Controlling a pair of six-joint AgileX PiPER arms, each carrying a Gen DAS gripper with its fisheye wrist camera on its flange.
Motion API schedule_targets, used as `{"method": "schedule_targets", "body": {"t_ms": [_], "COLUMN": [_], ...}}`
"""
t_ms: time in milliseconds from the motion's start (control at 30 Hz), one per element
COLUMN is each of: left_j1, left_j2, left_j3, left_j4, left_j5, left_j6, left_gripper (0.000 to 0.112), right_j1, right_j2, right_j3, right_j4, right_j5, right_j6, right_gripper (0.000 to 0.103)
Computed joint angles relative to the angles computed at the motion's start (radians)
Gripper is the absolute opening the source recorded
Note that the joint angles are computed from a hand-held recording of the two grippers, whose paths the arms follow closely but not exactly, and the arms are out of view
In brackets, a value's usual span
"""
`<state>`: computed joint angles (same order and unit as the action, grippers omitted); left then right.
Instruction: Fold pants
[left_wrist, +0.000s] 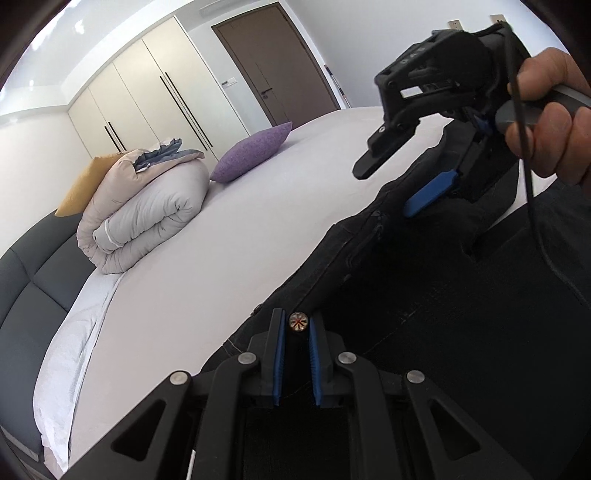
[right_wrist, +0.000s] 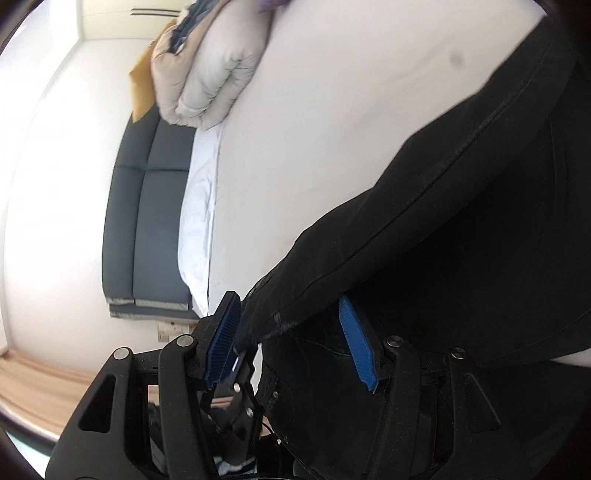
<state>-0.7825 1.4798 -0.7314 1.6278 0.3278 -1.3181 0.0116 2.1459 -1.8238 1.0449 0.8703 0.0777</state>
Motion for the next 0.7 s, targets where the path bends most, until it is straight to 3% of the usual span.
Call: {"method": "schedule_targets", "body": {"t_ms": [167, 233, 300, 400, 533, 633, 700], "left_j1": [-0.002, -0.003, 0.007, 0.012, -0.001, -0.012, -0.049], "left_j2": [-0.016, -0.027, -0.043, -0.071, -0.132, -0.202, -0.238], "left_j3": [0.024, 0.036, 0.047, 0.063, 0.119, 0.201, 0.265], "left_j4": [0.024, 0.02, 0.014, -0.013, -0.07, -0.121, -0.125], "left_j5": [-0.002, 0.001, -0.014, -0.027, -0.017, -0.013, 0.029], "left_j6": [-0.035, -0.036, -0.027, 0.016, 0.078, 0.136, 0.145], "left_gripper": [0.012, 0.012, 0.012, 0.012, 0.012, 0.013, 0.013], "right_j1": [0.035, 0.052, 0.063, 0.071, 0.14, 0.237, 0.308], "right_j2": [0.058, 0.017, -0.016, -0.087, -0.232, -0.309, -0.339], "right_j3": [-0.071, 0.02, 0.077, 0.173, 0.411, 0.547, 0.602], "right_j4": [-0.055, -0.028, -0.035, -0.012, 0.039, 0.014, -0.044], "right_j5": [-0.026, -0.079, -0.119, -0.167, -0.3, -0.391, -0.452], "right_j6": [0.126, 0.072, 0.041, -0.007, -0.06, -0.03, 0.028], "right_gripper": [0.051, 0.024, 0.011, 0.008, 0.007, 0.007, 0.007]}}
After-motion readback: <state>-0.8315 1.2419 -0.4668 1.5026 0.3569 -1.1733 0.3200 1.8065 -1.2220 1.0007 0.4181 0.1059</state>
